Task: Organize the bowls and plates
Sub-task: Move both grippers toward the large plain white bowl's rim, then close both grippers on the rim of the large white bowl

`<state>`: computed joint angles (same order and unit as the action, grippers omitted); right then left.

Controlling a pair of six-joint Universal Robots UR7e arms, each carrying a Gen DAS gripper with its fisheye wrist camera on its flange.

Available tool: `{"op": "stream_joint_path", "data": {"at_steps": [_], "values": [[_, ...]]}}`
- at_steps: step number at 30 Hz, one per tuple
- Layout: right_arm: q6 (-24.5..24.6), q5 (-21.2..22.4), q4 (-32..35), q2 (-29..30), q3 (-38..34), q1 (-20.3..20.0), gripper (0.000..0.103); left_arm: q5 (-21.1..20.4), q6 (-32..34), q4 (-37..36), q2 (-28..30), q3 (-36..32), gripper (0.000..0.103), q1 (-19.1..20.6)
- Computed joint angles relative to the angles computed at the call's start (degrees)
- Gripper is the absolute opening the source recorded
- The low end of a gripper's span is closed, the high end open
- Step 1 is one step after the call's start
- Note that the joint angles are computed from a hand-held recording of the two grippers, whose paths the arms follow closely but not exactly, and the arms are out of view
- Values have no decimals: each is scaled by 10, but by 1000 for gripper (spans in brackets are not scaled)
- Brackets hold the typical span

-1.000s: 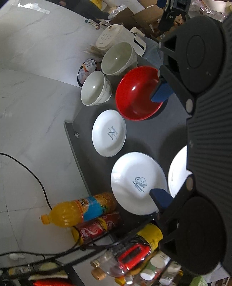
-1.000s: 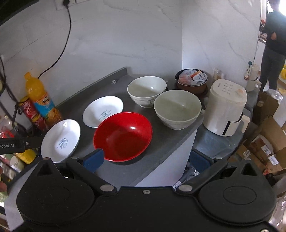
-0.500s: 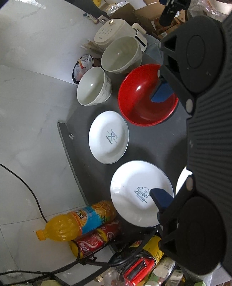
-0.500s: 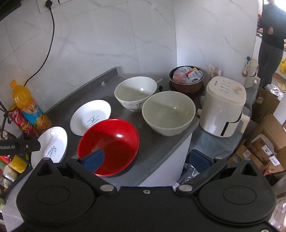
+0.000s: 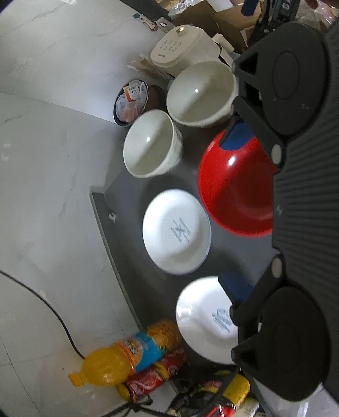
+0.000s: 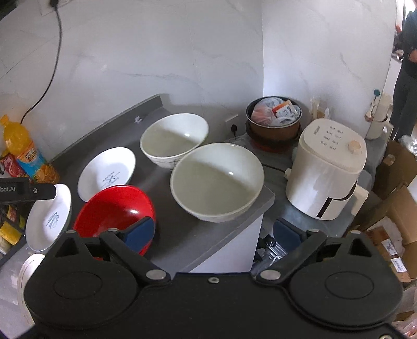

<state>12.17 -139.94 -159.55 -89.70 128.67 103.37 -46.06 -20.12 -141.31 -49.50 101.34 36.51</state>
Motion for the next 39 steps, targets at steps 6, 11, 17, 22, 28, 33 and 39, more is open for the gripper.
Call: {"op": "stream_joint_path", "data": {"at_steps": [6, 11, 17, 22, 28, 33, 39], "values": [[-50, 40, -21, -14, 2, -55, 86, -25, -27, -5, 48, -31, 98, -3], [-90, 80, -28, -17, 0, -99, 79, -39, -47, -5, 89, -60, 88, -2], [-140, 118, -39, -6, -9, -150, 64, -55, -33, 1, 149, -123, 79, 3], [-146, 149, -31, -2, -16, -185, 61, -79, -40, 19, 193, -172, 72, 11], [-170, 175, -21, 14, -32, -218, 56, -104, -44, 45, 249, -234, 67, 31], [-184, 173, -16, 35, -50, -227, 55, -126, -57, 74, 283, -278, 64, 50], [-180, 179, -2, 45, -66, -238, 52, -132, -67, 123, 319, -331, 54, 62]]}}
